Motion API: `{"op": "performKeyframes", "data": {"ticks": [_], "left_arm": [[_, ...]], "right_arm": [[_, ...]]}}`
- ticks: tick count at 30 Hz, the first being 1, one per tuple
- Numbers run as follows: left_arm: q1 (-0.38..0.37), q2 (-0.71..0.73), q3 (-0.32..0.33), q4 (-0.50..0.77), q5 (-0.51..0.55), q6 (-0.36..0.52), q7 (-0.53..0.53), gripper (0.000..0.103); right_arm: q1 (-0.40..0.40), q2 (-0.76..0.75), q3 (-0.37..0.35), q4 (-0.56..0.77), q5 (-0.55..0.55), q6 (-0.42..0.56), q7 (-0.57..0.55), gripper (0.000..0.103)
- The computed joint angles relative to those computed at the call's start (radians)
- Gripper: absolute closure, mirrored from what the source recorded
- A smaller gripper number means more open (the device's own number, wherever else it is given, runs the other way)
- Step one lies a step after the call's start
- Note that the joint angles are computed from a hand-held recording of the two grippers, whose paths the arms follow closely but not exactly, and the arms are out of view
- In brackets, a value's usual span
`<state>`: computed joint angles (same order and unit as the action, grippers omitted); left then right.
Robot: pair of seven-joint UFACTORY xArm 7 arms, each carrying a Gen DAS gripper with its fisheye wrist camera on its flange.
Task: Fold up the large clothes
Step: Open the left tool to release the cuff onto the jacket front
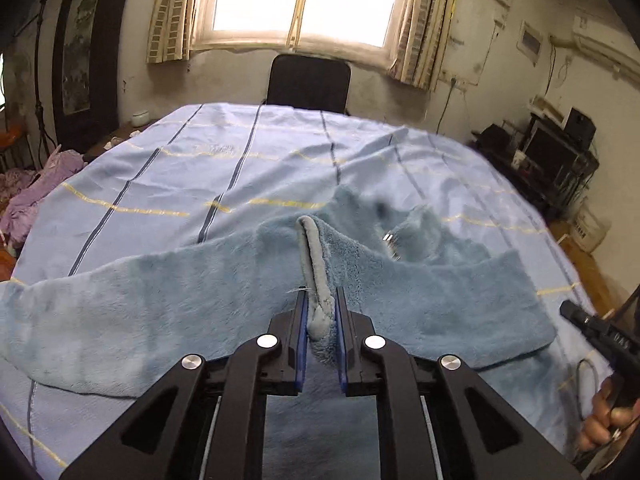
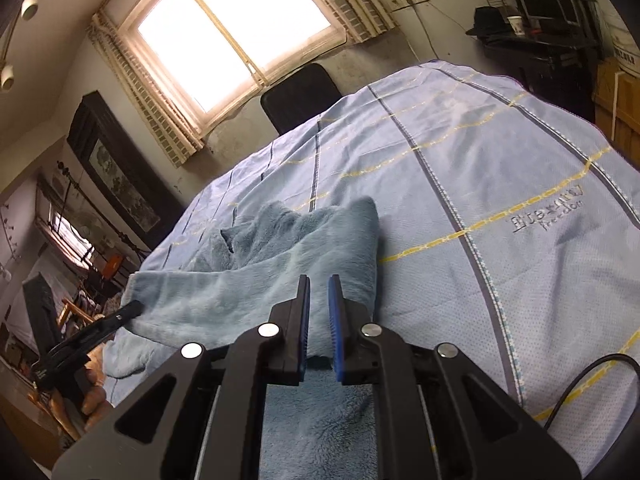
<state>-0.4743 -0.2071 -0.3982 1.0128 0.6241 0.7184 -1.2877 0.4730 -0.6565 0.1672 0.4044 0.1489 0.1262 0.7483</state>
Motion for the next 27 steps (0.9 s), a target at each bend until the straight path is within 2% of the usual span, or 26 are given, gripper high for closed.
{"op": "performKeyframes", "data": {"ticks": [2,4,6,8,10,13,17,19,20,22,24,27], "left_arm": [[-0.005,0.018,0.0,-0.007,-0.014,0.031,0.008,0.082],[-0.013,0.04,0.007,-0.004,-0.033,0.065,0.024,0.072],[-0.023,0.045,0.017,-0.008,-0.046,0.081,0.036,0.065],[-0.027,0.029,0.023,-0.022,-0.042,0.073,0.029,0.055],[-0.026,0.021,0.016,-0.025,-0.018,0.076,0.009,0.051],[-0.017,-0.015,0.01,-0.045,0.01,0.07,-0.035,0.05],[0.008,-0.071,0.006,-0.078,0.009,0.024,-0.073,0.05],[0.008,-0.068,0.022,-0.073,-0.042,-0.029,-0.02,0.05],[0.011,-0.05,0.022,-0.052,-0.06,-0.035,0.009,0.05],[0.014,-0.004,0.008,0.002,-0.061,-0.017,0.049,0.05],[0.002,0.061,0.009,0.06,-0.063,-0.002,0.107,0.05],[-0.022,0.15,0.028,0.118,-0.04,0.039,0.104,0.05]], "right_arm": [[0.018,0.039,-0.006,0.025,-0.004,0.026,-0.019,0.093],[-0.007,0.09,0.024,0.071,-0.026,0.121,-0.018,0.093],[-0.014,0.129,0.026,0.096,-0.019,0.187,-0.013,0.103],[-0.027,0.125,0.03,0.092,-0.018,0.19,-0.007,0.103],[-0.026,0.124,0.025,0.089,-0.008,0.19,-0.008,0.103],[-0.047,0.129,0.041,0.095,-0.027,0.2,-0.005,0.103],[-0.003,0.092,-0.009,0.058,0.041,0.148,-0.014,0.103],[0.004,0.075,-0.024,0.069,0.06,0.135,-0.017,0.101],[-0.028,0.081,-0.002,0.099,0.031,0.15,-0.016,0.102],[-0.103,0.113,0.059,0.166,-0.039,0.181,0.009,0.102],[-0.097,0.188,0.051,0.225,-0.05,0.171,-0.011,0.102],[-0.113,0.275,0.059,0.261,-0.068,0.137,-0.005,0.101]]}}
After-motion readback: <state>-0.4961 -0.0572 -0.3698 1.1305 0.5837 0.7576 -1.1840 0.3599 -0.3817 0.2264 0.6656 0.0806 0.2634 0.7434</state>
